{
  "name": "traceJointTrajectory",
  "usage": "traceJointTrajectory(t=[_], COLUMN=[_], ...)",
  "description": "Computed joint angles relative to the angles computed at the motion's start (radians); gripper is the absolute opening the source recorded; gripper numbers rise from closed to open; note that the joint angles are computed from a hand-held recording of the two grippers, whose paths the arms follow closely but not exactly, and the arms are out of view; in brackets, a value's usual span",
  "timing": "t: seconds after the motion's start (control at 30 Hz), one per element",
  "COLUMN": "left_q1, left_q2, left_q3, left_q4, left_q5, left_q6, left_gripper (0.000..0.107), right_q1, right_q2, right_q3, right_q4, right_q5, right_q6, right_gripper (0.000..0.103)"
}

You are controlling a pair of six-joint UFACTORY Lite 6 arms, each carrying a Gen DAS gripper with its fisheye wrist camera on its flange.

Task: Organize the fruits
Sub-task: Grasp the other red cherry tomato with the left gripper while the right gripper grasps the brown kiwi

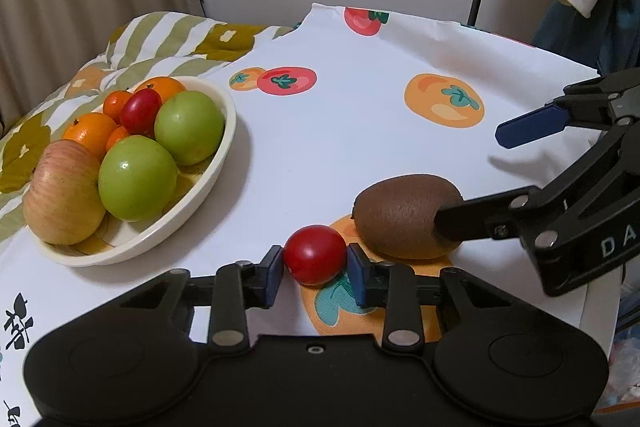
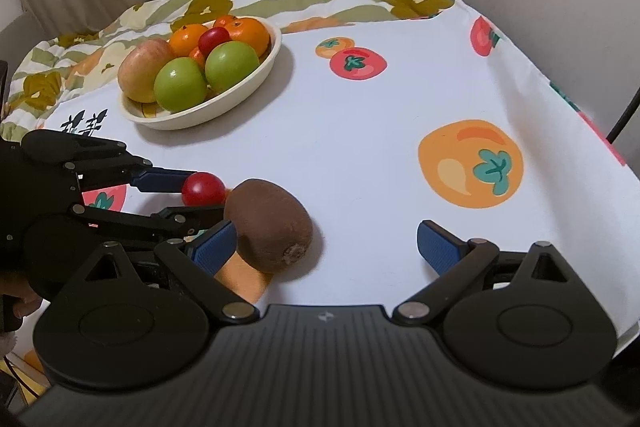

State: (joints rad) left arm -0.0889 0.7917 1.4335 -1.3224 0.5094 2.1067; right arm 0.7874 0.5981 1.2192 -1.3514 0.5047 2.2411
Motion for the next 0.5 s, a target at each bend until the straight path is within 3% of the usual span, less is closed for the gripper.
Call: traceJointTrajectory(t=[0.5], left_q1=[0.052], left_q2=[-0.044], left_q3=[-0.050], left_q4=[-0.011], left_q5=[-0.036], left_q6=[-0.029], left_gripper=[0.037], right_q1=[-0.025], right_q2=[0.079], right_q3=[0.094], right_q4=[0.004], right_q5=[-0.060], right_q6=[-0.100], right_gripper=[0.103])
